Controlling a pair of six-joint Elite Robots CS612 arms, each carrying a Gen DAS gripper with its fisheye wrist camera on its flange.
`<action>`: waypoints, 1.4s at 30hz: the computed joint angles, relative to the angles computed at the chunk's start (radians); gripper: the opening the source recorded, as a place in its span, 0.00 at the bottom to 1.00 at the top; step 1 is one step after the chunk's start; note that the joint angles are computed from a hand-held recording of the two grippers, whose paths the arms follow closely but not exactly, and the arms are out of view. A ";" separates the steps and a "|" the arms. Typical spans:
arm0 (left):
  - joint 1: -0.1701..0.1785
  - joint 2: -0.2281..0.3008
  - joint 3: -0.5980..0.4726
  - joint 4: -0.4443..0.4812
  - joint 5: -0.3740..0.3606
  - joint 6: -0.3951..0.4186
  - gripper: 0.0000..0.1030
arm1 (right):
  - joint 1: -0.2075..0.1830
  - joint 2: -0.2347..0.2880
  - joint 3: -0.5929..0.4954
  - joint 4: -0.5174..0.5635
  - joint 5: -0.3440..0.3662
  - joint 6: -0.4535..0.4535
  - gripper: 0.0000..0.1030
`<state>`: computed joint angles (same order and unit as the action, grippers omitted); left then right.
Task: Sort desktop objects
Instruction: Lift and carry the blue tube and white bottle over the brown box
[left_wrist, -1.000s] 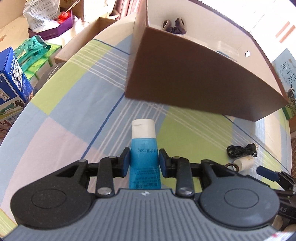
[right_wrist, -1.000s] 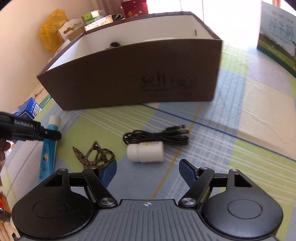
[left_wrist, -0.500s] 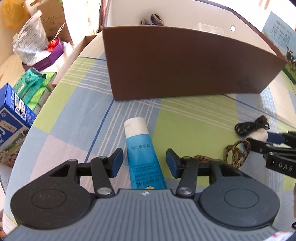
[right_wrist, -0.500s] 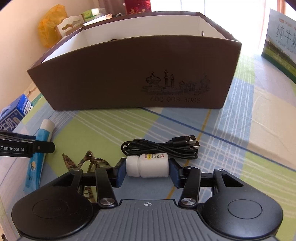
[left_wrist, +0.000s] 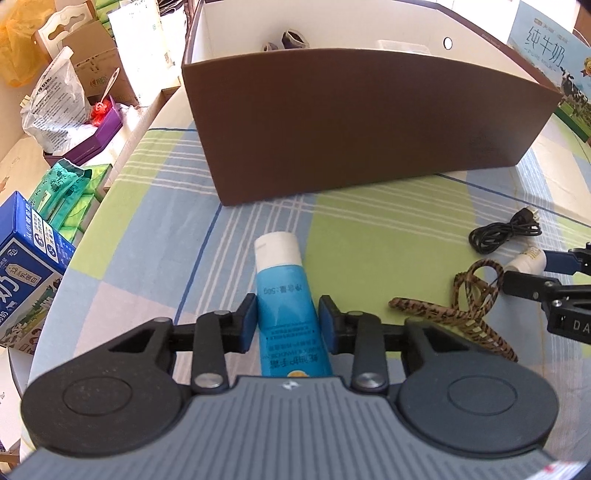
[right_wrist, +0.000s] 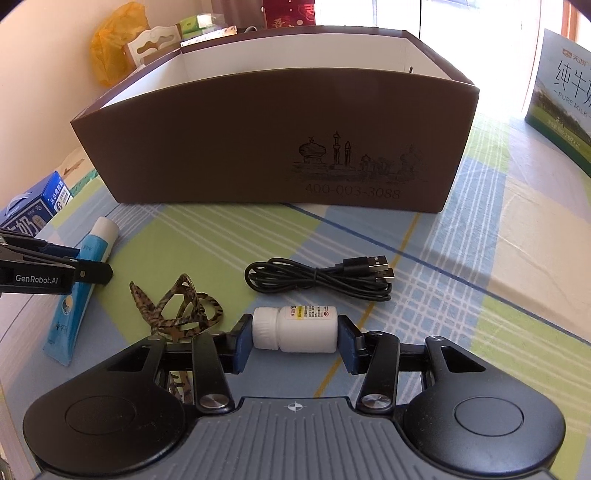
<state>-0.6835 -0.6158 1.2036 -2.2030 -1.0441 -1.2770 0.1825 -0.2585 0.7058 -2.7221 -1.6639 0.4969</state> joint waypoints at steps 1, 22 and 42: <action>0.000 -0.002 0.004 -0.007 -0.002 -0.002 0.28 | 0.000 -0.003 0.005 -0.003 0.000 0.000 0.43; -0.038 -0.054 0.086 -0.163 0.061 0.042 0.28 | -0.006 -0.076 0.153 -0.081 0.002 0.048 0.43; -0.049 -0.067 0.068 -0.205 0.108 0.098 0.28 | -0.011 -0.111 0.181 -0.151 0.064 0.006 0.43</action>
